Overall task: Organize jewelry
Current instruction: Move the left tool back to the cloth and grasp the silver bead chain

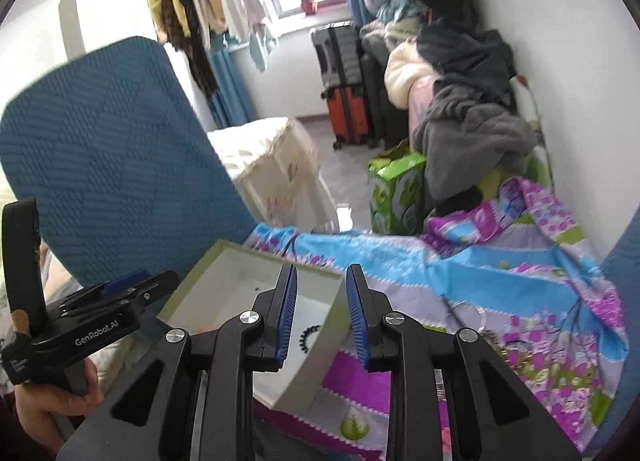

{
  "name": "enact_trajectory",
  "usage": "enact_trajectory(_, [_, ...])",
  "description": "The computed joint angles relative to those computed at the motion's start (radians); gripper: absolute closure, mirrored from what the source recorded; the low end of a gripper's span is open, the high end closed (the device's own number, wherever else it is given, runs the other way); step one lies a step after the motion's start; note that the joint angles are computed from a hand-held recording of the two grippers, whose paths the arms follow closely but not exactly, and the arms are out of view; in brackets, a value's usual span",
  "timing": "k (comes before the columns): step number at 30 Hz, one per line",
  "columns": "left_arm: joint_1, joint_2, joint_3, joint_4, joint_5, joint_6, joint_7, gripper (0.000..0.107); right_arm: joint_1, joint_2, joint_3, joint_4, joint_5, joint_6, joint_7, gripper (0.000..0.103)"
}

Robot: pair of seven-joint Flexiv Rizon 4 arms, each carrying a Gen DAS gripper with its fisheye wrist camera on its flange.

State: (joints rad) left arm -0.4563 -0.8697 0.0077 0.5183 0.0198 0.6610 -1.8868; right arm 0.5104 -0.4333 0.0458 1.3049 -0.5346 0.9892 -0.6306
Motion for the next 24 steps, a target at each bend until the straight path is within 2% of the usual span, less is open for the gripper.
enact_trajectory(6, [-0.037, -0.042, -0.011, -0.102, -0.009, -0.017, 0.02, 0.052, -0.016, 0.13, -0.031, 0.154, -0.121, 0.041, 0.116, 0.079])
enact_trajectory(10, [-0.063, -0.075, -0.024, -0.161, -0.03, -0.026, 0.049, 0.052, -0.054, 0.214, -0.019, 0.26, -0.218, 0.042, 0.21, 0.079])
enact_trajectory(16, [-0.097, -0.107, -0.054, -0.181, -0.079, -0.032, 0.108, 0.052, -0.137, 0.319, 0.033, 0.413, -0.296, 0.035, 0.329, 0.079])
enact_trajectory(21, [-0.113, -0.099, -0.081, -0.114, -0.12, 0.018, 0.141, 0.052, -0.184, 0.355, 0.071, 0.505, -0.296, 0.048, 0.367, 0.079])
enact_trajectory(24, [-0.118, -0.12, -0.092, -0.116, -0.145, 0.011, 0.16, 0.052, -0.2, 0.362, 0.084, 0.549, -0.29, 0.076, 0.375, 0.079])
